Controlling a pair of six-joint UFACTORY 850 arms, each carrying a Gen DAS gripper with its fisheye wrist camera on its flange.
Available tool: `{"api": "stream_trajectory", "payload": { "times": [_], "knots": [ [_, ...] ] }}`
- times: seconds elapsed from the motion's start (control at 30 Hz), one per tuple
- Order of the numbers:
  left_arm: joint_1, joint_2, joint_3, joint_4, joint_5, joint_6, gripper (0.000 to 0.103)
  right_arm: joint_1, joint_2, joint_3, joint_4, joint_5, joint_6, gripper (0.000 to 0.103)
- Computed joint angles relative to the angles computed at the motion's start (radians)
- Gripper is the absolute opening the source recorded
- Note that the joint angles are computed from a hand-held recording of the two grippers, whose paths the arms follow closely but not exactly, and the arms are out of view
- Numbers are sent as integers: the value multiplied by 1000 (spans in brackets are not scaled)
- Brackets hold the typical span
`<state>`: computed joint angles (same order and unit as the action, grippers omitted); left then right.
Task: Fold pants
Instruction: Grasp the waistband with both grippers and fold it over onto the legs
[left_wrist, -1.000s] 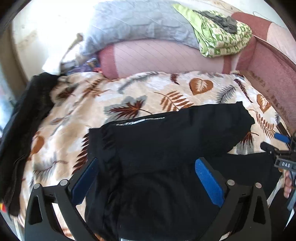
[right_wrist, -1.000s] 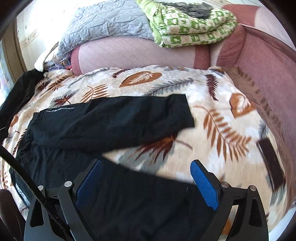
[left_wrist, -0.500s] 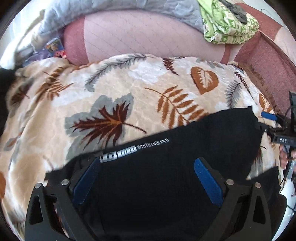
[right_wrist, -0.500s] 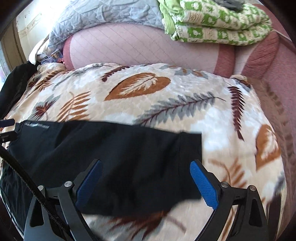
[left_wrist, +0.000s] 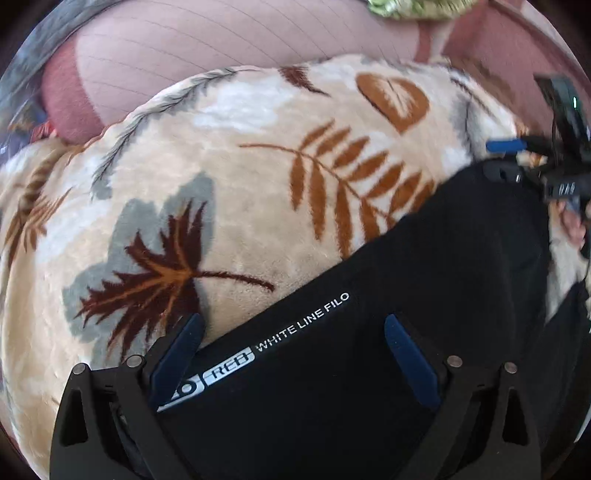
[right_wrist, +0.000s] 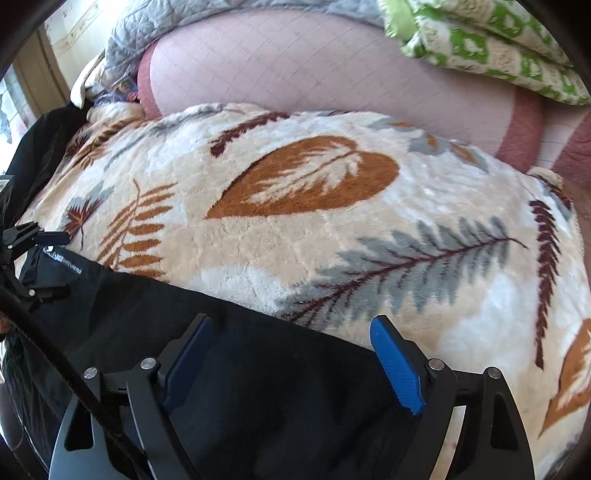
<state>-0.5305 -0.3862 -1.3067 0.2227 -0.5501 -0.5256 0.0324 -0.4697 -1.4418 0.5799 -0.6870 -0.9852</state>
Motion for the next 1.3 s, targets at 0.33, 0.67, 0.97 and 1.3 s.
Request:
{"api": "stream_trajectory", "payload": {
  "times": [0.33, 0.67, 0.97, 1.3],
  "knots": [
    [-15, 24, 1, 6, 16, -8, 35, 30, 29, 71, -16, 78, -74, 50],
    [-69, 105, 58, 178, 28, -242, 14, 16, 91, 126, 78, 19, -102, 7],
    [-210, 312, 212, 501, -13, -751, 14, -19, 311, 297, 166, -10, -190, 7],
    [-577, 458, 364, 726, -323, -1216, 16, -166, 660, 626, 271, -179, -295, 7]
  ]
}}
